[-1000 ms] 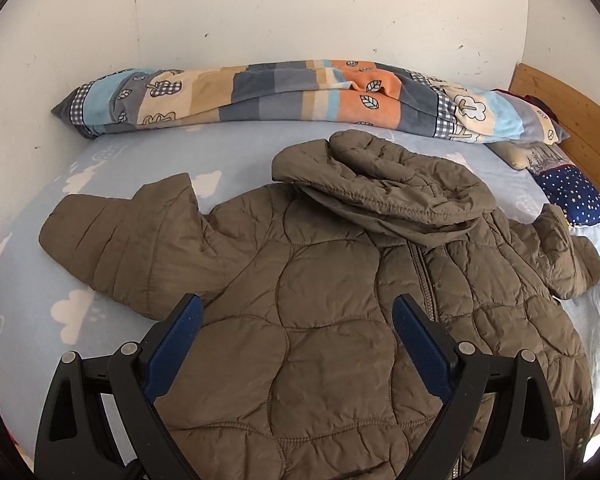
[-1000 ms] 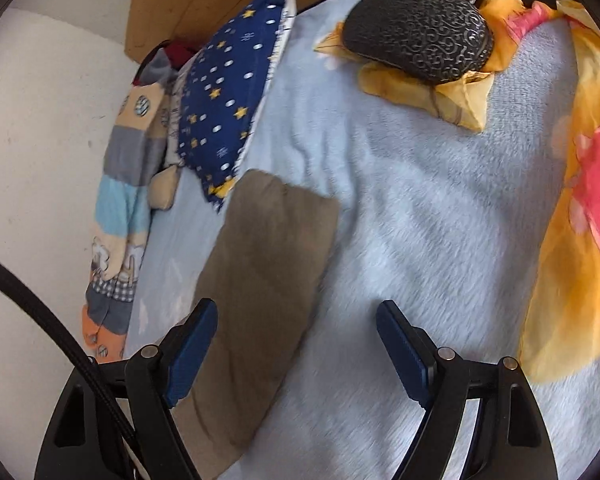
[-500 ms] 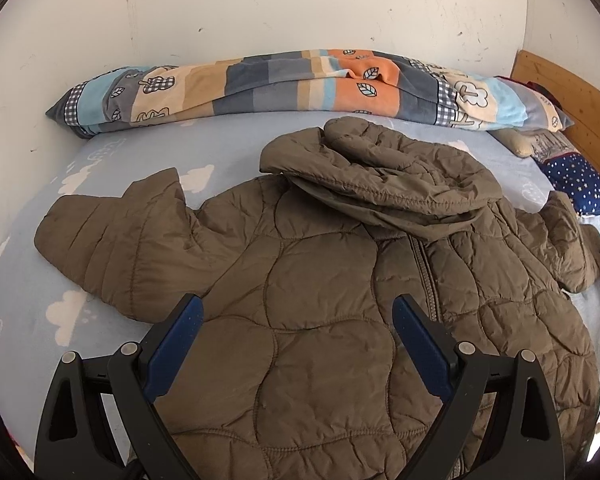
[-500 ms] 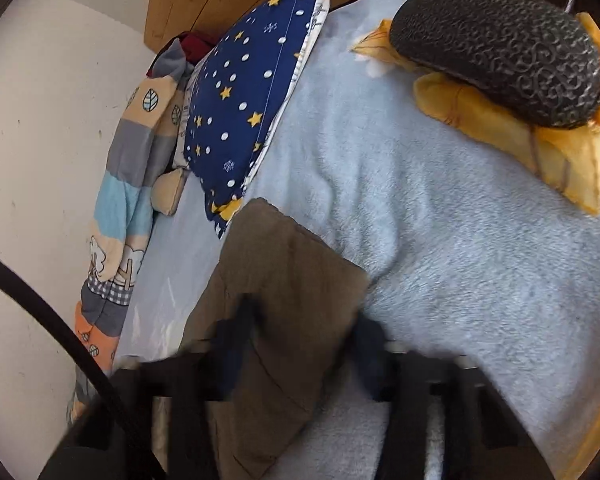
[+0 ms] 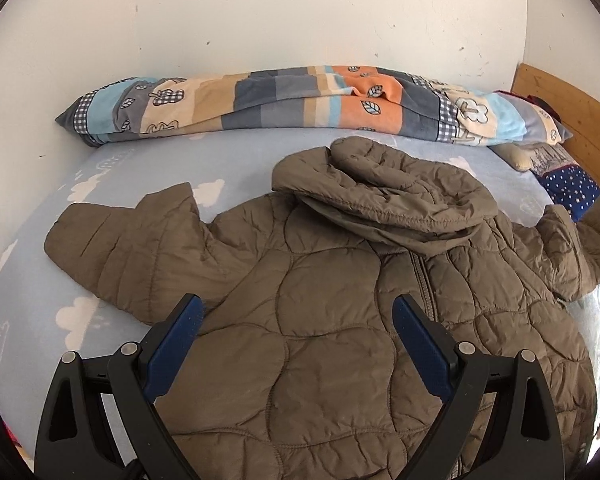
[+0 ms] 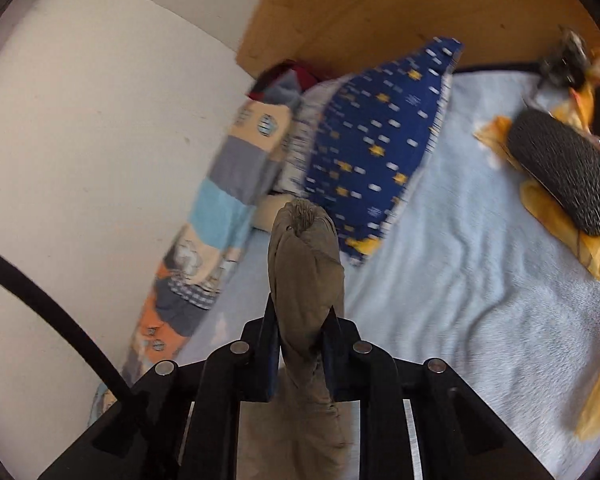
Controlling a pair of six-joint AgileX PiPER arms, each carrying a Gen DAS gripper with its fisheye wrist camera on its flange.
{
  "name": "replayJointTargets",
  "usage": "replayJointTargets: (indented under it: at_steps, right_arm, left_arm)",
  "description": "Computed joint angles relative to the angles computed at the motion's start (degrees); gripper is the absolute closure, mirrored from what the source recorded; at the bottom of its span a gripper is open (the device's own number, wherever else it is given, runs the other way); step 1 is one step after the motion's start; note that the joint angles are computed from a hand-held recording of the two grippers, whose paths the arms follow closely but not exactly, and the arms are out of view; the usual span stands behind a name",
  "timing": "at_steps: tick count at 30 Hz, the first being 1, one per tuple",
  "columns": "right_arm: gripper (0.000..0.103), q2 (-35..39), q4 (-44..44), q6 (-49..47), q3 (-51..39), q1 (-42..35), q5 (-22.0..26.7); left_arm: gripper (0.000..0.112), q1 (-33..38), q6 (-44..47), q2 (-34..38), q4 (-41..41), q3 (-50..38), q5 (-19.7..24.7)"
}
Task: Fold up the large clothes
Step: 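Lift the sleeve with the right gripper and fold it across the jacket body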
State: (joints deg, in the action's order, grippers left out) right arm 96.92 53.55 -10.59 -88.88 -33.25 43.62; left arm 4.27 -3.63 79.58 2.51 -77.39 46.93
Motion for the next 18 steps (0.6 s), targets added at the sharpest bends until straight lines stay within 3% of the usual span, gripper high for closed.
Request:
replayJointTargets:
  at_steps: [6, 10, 14, 18]
  right_arm:
    - [0.084, -4.61, -8.76, 10.02, -10.21, 8.8, 1.83]
    - [0.084, -5.19, -19.09, 19.38, -21.32, 19.47, 4.33]
    - [0.084, -2.7, -30.68, 28.37, -32.46, 31.86, 7.6]
    - [0.084, 4.54, -40.4, 34.73, -47.2, 44.76, 12.92]
  left_arm:
    - [0.017, 3.57, 1.7, -1.27, -2.36, -0.53, 0.38]
    - [0.017, 6.83, 3.85, -2.1, -4.82, -0.88, 0.43]
    - [0.017, 9.8, 6.07, -2.76, -7.2, -1.15, 0.97]
    - [0.017, 12.98, 8.29, -3.17, -9.83, -1.48, 1.6]
